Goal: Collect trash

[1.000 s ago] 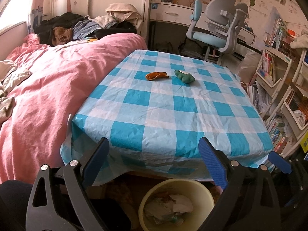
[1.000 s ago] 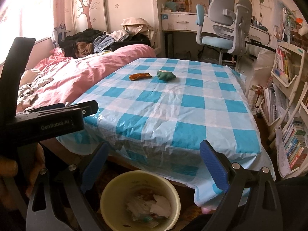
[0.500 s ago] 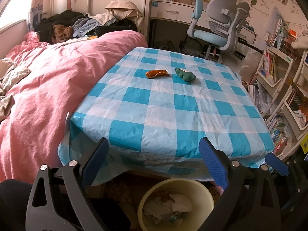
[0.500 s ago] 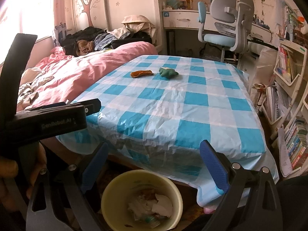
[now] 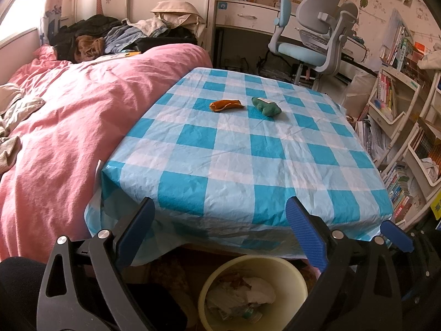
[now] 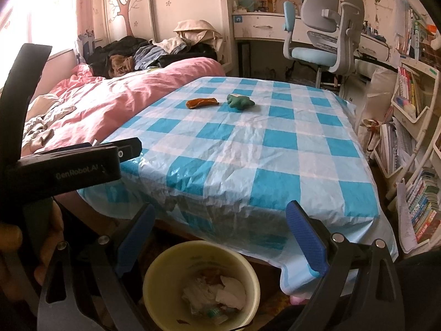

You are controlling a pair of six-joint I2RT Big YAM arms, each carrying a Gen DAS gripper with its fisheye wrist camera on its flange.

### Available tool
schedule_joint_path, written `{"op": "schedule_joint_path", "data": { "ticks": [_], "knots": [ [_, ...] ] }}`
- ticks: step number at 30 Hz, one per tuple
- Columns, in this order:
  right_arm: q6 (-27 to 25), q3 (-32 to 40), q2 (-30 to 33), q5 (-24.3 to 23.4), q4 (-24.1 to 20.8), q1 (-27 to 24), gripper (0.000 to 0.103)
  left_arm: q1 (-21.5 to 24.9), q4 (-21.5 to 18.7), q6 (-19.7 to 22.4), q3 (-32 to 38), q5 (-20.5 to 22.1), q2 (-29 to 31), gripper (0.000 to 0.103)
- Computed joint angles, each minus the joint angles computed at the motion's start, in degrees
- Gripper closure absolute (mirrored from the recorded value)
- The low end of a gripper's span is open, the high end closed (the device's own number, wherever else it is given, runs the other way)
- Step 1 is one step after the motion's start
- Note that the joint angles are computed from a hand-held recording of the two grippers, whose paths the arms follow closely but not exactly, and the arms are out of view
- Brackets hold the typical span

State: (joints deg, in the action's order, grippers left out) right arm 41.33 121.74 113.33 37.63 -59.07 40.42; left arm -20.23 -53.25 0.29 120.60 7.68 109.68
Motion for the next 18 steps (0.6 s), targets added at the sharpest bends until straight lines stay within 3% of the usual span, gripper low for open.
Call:
{"op": "schedule_joint_path", "data": {
  "ticks": [11, 18],
  "knots": [
    [-0.46, -0.42, -0.42, 0.56, -0.23, 0.35, 0.012, 0.26, 0.84, -0.57, -0.94, -0.08, -0.17, 0.011],
    [-2.31, 2.22, 0.64, -1.13, -0.58, -0.82, 0.012, 1.02, -1.78, -0.75, 4.73, -0.23, 1.81, 0.010]
  ]
}}
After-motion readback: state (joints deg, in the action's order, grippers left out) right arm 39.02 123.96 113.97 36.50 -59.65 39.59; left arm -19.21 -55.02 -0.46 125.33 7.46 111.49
